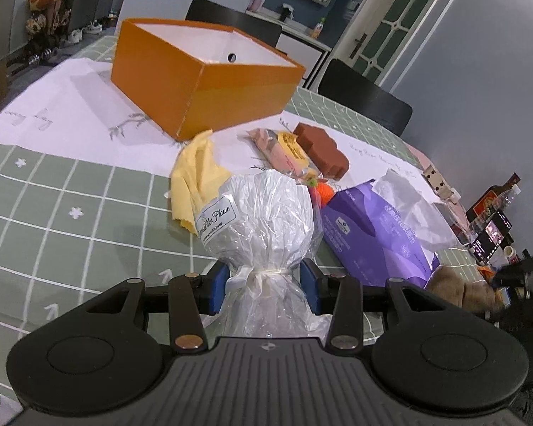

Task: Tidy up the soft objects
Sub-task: 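Lift and carry the wrapped bag and teddy bear with both grippers over the box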

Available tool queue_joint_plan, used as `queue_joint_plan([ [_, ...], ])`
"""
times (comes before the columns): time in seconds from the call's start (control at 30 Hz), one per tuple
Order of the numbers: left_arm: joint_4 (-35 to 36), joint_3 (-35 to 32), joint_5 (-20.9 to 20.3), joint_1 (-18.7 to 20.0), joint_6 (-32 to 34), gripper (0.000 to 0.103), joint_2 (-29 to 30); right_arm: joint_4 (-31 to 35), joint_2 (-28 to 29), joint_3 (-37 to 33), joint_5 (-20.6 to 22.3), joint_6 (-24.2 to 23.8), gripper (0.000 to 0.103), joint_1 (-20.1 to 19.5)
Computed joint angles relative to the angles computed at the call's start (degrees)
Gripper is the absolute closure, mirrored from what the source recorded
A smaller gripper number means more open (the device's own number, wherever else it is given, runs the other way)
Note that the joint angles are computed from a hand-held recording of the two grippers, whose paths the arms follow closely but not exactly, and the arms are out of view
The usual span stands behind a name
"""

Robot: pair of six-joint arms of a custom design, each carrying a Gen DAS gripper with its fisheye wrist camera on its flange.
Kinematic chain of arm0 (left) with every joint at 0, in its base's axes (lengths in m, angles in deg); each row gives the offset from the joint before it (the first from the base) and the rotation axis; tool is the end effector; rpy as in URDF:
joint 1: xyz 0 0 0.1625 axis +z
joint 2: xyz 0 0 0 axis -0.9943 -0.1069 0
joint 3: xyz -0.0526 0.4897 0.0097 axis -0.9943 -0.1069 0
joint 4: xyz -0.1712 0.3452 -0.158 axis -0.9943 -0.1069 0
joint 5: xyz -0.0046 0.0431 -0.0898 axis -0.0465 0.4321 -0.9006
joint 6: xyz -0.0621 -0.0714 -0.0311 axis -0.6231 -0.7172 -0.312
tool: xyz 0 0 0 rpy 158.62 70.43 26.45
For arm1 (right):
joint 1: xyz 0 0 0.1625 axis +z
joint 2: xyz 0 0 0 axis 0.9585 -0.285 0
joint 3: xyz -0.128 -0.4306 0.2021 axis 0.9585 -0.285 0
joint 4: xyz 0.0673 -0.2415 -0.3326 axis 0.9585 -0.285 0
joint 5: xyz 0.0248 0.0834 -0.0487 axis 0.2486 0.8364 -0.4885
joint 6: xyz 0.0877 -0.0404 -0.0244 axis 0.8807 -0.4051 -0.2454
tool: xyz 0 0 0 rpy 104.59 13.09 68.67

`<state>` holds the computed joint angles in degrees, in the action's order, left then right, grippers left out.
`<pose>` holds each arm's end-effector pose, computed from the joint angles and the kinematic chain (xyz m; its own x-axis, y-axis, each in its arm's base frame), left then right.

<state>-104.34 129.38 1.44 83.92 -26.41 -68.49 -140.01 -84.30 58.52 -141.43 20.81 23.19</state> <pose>-0.2777 -0.2047 0.1310 -0.9368 -0.0065 -0.3497 0.2453 0.7003 -0.6704 0.1099 -0.2859 0.3696 -0.4176 -0.7277 0.5440 -0.7258 0.6274 0.2821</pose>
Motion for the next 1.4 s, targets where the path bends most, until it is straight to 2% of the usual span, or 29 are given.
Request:
queue_joint_plan([
  [0.1,4.17,0.39,0.35,-1.7,-2.48,0.054,-2.63,3.92,0.01,1.36,-0.13,1.66,0.052,2.71],
  [0.3,12.41,1.41,0.1,-4.36,-7.87,0.054,-8.33,3.82,2.74,5.53,-0.9,2.86,0.052,5.83],
  [0.4,17.78,0.84,0.16,-4.75,-8.53,0.054,-11.52,6.83,4.44,4.29,1.58,5.69,0.053,8.51],
  [0.53,24.61,-0.48,1.19,-4.68,-8.2,0.054,-16.06,9.73,7.95,2.79,4.17,8.05,0.053,14.2],
  [0.6,27.31,-2.06,2.19,-3.53,-4.95,0.054,-18.02,11.02,10.27,0.79,6.2,8.33,0.053,17.56],
  [0.7,29.2,-4.67,4.16,-0.89,1.77,0.054,-19.57,9.52,15.03,-3.64,8.93,9.71,0.053,22.22],
  [0.87,17.97,-7.31,5.14,6.71,18.61,0.054,-20.62,2.54,23.48,-10.97,11.49,11.26,0.053,26.02],
  [1.0,15.48,-11.61,6.77,11.7,28.71,0.054,-19.61,-1.09,30.08,-16.65,12.57,14.11,0.052,26.31],
  [1.1,12.37,-15.42,7.32,15.69,37.22,0.054,-17.83,-0.07,33.9,-21.9,14.92,19.59,0.052,25.19],
  [1.27,6.24,-21.68,7.46,22.76,49.49,0.054,-13.08,-1.51,39.49,-28.85,16.45,24.31,0.052,23.99],
  [1.4,0.49,-25.68,6.65,27.6,56.22,0.054,-9.36,-4.46,44.39,-34.25,14.65,26.05,0.052,23.41],
])
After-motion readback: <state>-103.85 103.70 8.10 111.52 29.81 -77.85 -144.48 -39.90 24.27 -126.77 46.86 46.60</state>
